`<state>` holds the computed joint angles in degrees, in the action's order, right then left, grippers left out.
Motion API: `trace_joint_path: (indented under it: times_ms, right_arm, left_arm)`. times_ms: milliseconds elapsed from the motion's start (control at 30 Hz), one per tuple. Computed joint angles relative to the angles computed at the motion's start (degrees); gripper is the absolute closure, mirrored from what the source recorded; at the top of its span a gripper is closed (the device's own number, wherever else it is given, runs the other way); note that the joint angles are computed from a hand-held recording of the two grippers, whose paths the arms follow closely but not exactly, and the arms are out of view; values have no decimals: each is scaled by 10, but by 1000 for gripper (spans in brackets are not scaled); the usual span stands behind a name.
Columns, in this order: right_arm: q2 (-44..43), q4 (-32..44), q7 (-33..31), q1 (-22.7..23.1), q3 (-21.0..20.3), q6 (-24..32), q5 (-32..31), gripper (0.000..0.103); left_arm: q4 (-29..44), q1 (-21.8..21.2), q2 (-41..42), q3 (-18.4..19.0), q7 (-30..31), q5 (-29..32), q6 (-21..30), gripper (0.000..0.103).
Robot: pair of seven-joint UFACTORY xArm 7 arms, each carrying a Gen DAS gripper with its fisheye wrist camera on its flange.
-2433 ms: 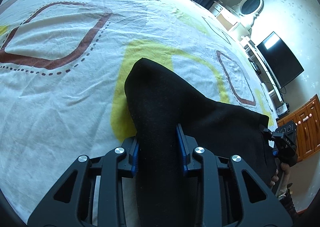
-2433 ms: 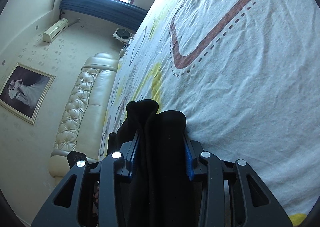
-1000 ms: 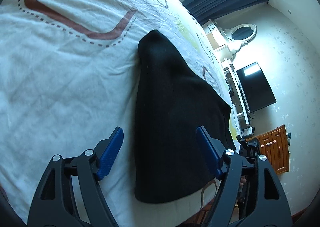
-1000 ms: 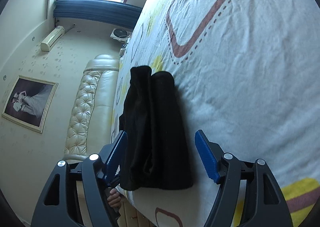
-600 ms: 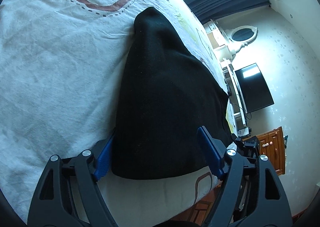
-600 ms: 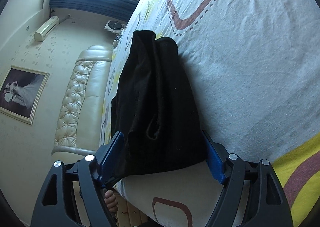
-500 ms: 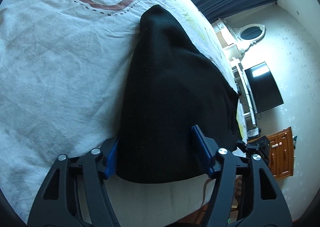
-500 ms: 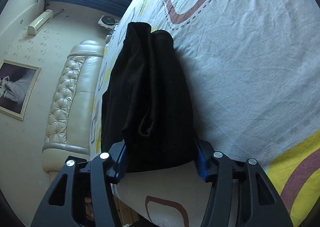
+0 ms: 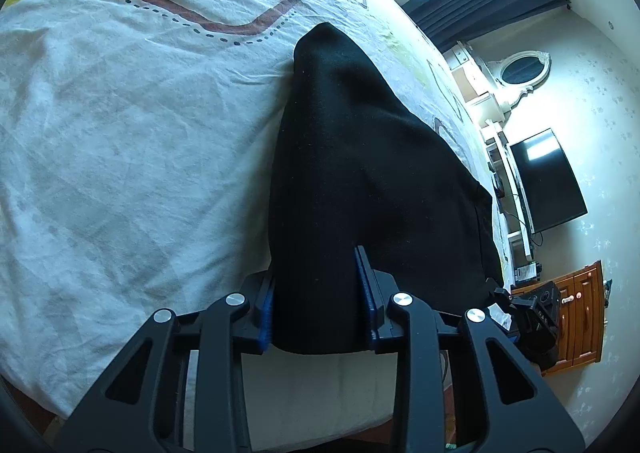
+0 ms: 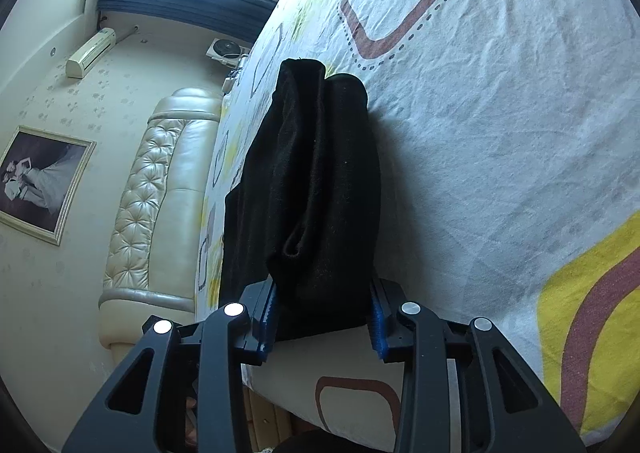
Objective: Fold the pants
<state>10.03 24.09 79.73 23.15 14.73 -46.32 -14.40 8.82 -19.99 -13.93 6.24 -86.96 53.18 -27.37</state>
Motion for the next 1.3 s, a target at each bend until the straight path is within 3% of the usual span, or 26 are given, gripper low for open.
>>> trace_joint_path:
  times_ms: [367, 833, 1300]
  right_arm:
    - [5, -33, -8, 23, 9, -43, 39, 66]
    - [6, -45, -9, 37, 11, -61, 56, 66]
    - [18, -55, -8, 39, 12, -90, 59, 66]
  left_arm:
    - [-31, -45, -50, 23, 10, -11, 42, 71]
    - [-54, -145, -79, 102, 84, -86, 75, 71]
    - [-69, -210, -101, 142, 165, -177, 94, 71]
